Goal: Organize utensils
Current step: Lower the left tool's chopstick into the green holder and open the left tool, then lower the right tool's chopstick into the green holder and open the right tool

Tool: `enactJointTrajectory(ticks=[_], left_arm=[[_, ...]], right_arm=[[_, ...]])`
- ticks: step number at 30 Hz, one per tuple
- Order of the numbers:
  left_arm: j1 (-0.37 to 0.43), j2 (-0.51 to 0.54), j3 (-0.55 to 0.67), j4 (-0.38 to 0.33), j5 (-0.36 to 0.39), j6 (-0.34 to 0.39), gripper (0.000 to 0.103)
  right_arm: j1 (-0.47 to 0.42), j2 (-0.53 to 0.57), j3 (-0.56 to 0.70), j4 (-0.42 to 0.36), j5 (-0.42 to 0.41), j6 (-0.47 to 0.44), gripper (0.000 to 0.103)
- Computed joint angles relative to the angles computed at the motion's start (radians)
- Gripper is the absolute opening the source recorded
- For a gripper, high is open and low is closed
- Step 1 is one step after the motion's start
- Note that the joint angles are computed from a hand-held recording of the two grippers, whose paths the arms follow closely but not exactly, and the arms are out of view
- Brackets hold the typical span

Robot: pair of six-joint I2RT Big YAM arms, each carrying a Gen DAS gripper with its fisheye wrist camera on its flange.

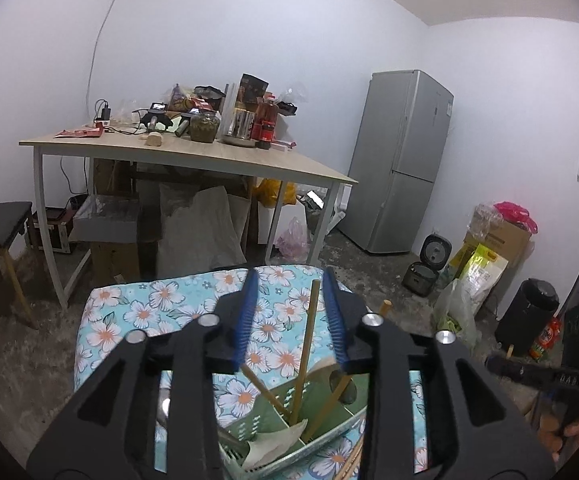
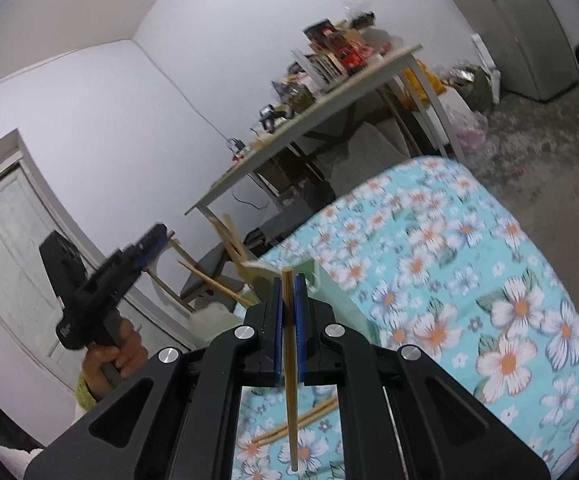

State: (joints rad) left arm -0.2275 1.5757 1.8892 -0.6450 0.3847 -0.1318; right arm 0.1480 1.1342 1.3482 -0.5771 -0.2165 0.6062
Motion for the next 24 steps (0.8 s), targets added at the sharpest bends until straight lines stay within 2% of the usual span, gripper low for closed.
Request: enactJointTrajectory(ticks=[7,12,18,24], left_arm=[[0.049,-0.119,-0.161,0.051,0.057,-0.049,0.055],[0.086,-0.203,-0.291,0.087,0.084,-0.06,0.071],[0.108,-0.264,-0.417,0.081,0.127,-0.084,0.078],[0.111,-0.291,-0.485,0.057,0.146,-0.071,0.078]], right_arm=[[0.02,0.037,0.128,-0.002,0.032,-0.083,0.006],[0.039,0.089,0.242,0.025,0.046,-0.129,0.006],[0.076,0.177,0.368,0.044,0.084,-0.178,0.006],[0.118,0.272,0.473,0.034,0.152,-0.233,0.006]])
